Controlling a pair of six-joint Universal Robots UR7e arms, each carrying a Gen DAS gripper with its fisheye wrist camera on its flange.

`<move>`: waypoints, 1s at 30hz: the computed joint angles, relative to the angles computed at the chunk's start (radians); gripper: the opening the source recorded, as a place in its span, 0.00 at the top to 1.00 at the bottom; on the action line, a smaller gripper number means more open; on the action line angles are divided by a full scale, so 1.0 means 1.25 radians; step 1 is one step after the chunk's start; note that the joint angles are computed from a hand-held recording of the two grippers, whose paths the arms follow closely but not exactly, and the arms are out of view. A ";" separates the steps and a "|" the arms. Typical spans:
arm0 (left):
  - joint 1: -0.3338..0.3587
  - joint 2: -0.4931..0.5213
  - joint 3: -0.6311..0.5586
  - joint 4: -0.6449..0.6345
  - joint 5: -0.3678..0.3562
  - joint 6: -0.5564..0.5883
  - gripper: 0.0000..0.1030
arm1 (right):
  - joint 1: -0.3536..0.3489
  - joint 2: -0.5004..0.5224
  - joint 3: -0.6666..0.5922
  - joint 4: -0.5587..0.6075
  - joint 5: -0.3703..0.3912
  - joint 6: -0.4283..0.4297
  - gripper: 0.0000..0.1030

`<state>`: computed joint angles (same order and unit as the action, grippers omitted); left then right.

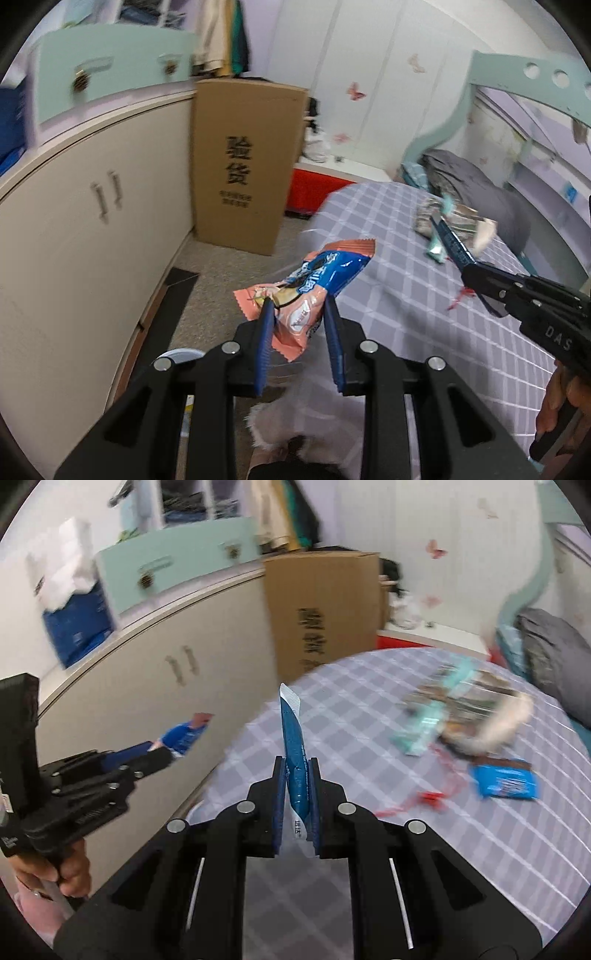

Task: Collect trash
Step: 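Carry both items over the wastebasket and open both tools to drop them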

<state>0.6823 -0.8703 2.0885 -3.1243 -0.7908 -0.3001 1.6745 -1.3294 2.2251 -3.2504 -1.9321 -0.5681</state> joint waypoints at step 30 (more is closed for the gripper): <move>0.153 -0.159 0.119 0.052 0.132 -0.102 0.75 | 0.094 0.326 -0.144 -0.013 0.009 0.098 0.36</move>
